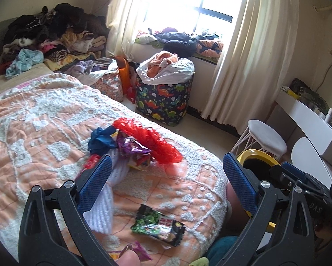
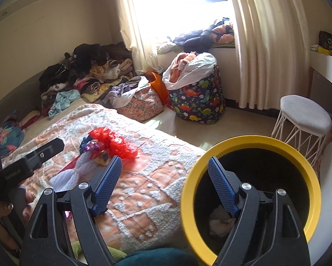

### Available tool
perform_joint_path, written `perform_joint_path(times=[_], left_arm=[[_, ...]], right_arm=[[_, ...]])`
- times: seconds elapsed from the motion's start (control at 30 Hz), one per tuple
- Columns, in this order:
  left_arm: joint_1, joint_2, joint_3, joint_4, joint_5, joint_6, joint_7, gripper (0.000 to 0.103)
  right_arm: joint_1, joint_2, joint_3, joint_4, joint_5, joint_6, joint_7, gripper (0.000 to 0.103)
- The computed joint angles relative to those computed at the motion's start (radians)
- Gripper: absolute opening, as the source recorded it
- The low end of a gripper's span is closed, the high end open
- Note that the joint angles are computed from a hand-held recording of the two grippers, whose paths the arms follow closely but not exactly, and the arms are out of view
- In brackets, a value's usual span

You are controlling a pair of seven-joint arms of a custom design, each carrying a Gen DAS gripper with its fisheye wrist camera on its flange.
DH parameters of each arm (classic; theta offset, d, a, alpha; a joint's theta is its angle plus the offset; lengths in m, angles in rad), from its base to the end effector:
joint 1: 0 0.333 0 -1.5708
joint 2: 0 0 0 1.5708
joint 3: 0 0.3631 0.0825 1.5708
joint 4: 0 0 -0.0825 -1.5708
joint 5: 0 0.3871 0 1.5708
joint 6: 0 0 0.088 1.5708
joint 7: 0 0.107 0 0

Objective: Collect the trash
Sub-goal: 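Move both open tools back over the trash on the bed, then grasp the red plastic bag with the right tool while the left tool grasps the white mesh net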

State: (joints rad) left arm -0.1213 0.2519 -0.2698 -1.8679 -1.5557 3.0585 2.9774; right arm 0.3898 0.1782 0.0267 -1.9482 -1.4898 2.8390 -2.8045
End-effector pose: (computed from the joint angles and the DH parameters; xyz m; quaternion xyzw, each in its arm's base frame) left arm 0.6269 -0.1573 0.4741 -0.5348 0.6838 -0.4596 0.1879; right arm 0.5548 0.3012 0.4778 -0.5622 0.6683 -0.2897 0.3917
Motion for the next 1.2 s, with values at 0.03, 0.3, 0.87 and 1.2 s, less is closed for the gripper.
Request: perform_joint_path(times=[0.03,0.3,0.87,1.2], left_arm=[[0.002,0.002,0.002,0.0,-0.001,0.005,0.001,0.092],[0.039,0.014,0.012,-0.018,0.058,0.021,-0.092,0.092],[0.153,0.013,-0.006,-0.113,0.285,-0.073,-0.362,0.088],[0.174,0.026,-0.009,-0.139,0.454,-0.162,-0.545,0.055]], right_arm=[[0.001,0.004,0.002,0.003,0.005,0.006,-0.012,0.079],[0.018,0.055,-0.005,0.059,0.112,0.055,-0.153,0.08],[0.023,0.286,0.017,0.298,0.68,0.054,-0.762,0.08],[0.05,0.435,0.005,0.51,0.906,-0.069,-1.043,0.08]])
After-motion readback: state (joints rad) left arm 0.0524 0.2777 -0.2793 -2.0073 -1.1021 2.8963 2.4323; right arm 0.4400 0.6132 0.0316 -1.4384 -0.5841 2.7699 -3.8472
